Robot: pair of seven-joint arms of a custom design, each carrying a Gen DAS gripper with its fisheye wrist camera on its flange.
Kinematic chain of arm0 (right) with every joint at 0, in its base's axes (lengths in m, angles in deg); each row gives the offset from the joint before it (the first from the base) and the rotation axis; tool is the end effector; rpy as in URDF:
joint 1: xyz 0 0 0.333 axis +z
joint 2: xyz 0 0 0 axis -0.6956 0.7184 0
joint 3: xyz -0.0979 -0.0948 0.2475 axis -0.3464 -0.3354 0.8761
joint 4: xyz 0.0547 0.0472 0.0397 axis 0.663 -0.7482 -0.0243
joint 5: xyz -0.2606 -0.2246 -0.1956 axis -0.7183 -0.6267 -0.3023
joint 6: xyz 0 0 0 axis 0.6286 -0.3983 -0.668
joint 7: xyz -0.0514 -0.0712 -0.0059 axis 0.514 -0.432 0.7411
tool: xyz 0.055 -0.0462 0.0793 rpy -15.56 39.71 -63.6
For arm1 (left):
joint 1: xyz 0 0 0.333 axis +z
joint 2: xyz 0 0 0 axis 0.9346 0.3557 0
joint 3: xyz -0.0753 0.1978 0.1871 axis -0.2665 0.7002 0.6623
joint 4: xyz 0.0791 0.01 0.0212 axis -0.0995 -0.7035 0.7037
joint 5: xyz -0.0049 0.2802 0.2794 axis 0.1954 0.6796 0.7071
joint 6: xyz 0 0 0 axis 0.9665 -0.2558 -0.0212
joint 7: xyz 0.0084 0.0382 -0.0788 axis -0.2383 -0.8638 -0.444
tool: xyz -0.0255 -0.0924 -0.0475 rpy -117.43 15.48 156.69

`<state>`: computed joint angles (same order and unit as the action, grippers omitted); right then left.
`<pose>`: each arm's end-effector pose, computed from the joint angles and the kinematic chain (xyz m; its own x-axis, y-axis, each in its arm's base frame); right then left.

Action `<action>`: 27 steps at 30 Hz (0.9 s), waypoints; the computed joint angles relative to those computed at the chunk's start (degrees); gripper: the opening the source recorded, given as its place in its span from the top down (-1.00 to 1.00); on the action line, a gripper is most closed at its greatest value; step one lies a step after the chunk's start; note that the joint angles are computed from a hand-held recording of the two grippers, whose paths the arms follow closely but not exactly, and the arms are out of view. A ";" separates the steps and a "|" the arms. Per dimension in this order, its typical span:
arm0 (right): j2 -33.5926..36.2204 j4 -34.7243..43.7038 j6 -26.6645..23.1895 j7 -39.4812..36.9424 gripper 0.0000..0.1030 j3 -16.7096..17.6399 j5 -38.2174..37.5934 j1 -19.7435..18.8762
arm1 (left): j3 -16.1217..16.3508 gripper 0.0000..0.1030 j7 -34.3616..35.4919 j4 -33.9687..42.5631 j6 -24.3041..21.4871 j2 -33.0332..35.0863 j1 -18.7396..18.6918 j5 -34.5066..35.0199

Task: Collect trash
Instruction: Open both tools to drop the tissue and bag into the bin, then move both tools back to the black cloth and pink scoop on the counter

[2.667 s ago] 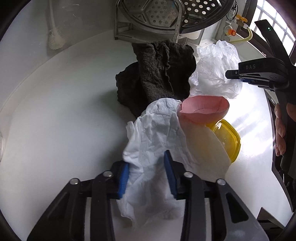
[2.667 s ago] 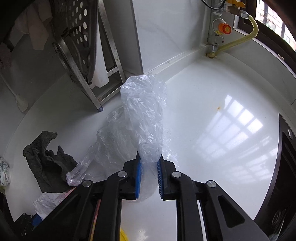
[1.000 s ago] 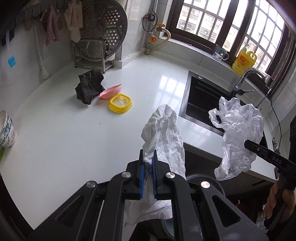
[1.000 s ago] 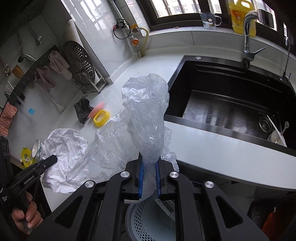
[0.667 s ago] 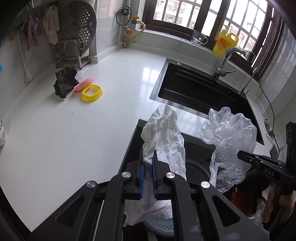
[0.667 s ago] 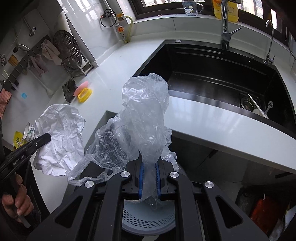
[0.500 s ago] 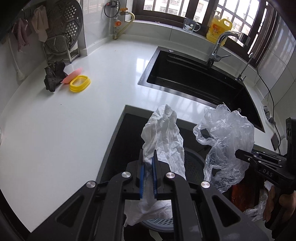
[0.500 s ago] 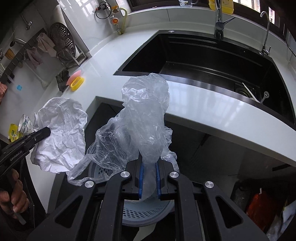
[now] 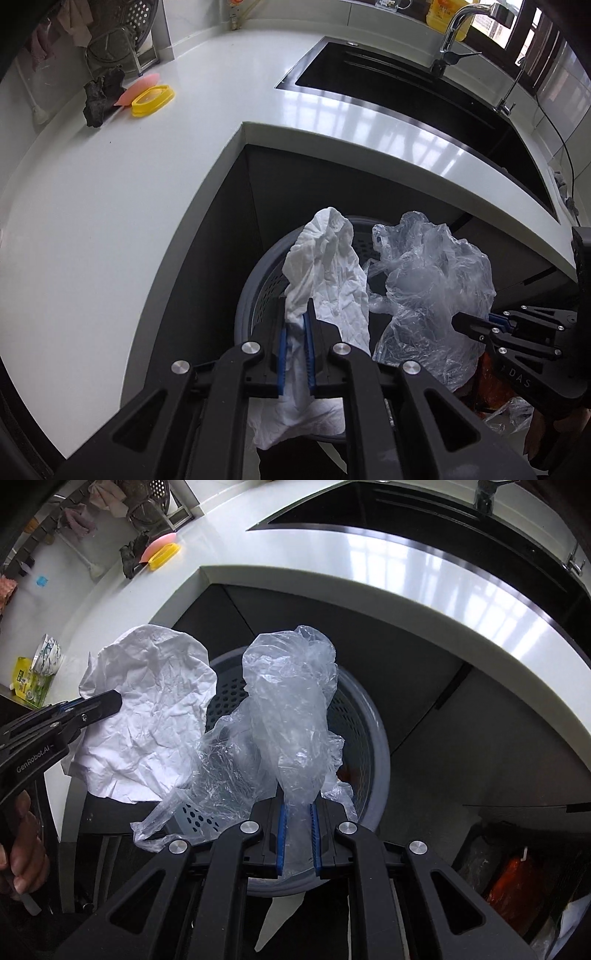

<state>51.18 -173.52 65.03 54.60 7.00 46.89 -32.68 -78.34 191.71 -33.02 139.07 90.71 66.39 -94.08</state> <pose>0.6603 0.1786 0.3888 -0.2781 -0.9295 -0.2425 -0.9128 0.3343 -0.2347 0.7542 -0.1182 0.4177 -0.5883 -0.8073 0.0462 -0.7570 0.5297 -0.3827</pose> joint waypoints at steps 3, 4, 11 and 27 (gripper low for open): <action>1.96 1.96 -1.48 -1.32 0.79 0.47 0.54 -0.17 | 0.38 0.76 -0.30 -4.35 1.86 -1.83 -0.24 0.57; 2.56 2.62 -1.77 -1.61 0.78 0.50 0.55 -0.16 | 0.57 0.69 -0.49 -5.52 2.36 -2.34 -0.40 0.91; 2.36 2.42 -2.13 -0.50 0.34 -0.31 -1.78 0.73 | 1.20 -0.15 -2.50 -11.68 6.97 -5.80 -0.35 1.82; -3.75 -0.93 1.35 0.14 0.32 -0.66 -3.51 0.69 | 1.26 -0.15 -4.78 -9.92 8.96 -7.96 0.89 1.56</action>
<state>47.43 -174.45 66.38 54.75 6.34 43.38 -31.99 -77.09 186.93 -42.94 148.02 82.75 67.29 -92.51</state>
